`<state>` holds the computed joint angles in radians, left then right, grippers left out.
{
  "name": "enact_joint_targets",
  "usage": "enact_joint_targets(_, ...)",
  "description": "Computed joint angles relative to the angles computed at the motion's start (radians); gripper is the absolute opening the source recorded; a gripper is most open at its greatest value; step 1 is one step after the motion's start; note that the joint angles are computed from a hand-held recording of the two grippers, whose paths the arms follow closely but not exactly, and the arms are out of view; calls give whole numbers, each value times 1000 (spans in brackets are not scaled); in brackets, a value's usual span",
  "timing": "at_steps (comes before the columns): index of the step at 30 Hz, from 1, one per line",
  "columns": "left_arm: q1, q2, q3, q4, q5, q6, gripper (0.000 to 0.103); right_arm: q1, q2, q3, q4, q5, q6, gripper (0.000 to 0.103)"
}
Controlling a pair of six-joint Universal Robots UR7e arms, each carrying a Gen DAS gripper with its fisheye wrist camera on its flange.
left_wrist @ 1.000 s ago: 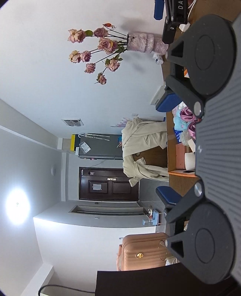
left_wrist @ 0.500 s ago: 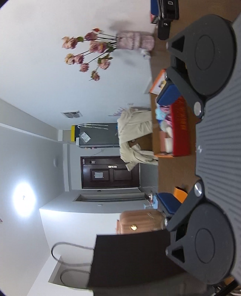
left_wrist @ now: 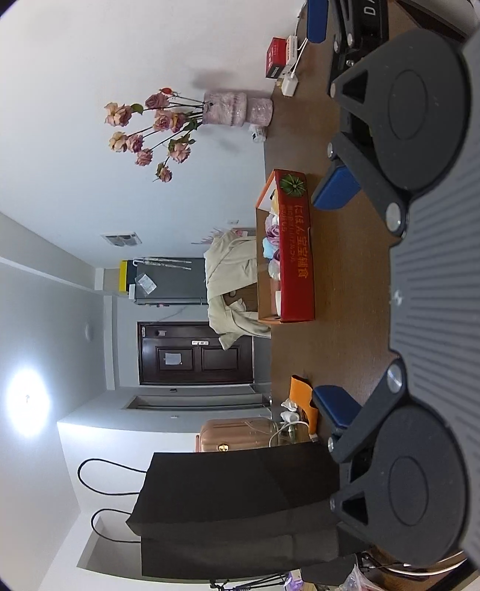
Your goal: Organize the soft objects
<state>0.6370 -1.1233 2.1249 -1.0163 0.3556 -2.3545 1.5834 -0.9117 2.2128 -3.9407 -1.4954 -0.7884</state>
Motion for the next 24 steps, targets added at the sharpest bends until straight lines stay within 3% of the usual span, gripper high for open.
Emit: enact_joint_targets(24,0,-4,-2,-15,-5,10,103,1,-4,-13,8,-12,20,103)
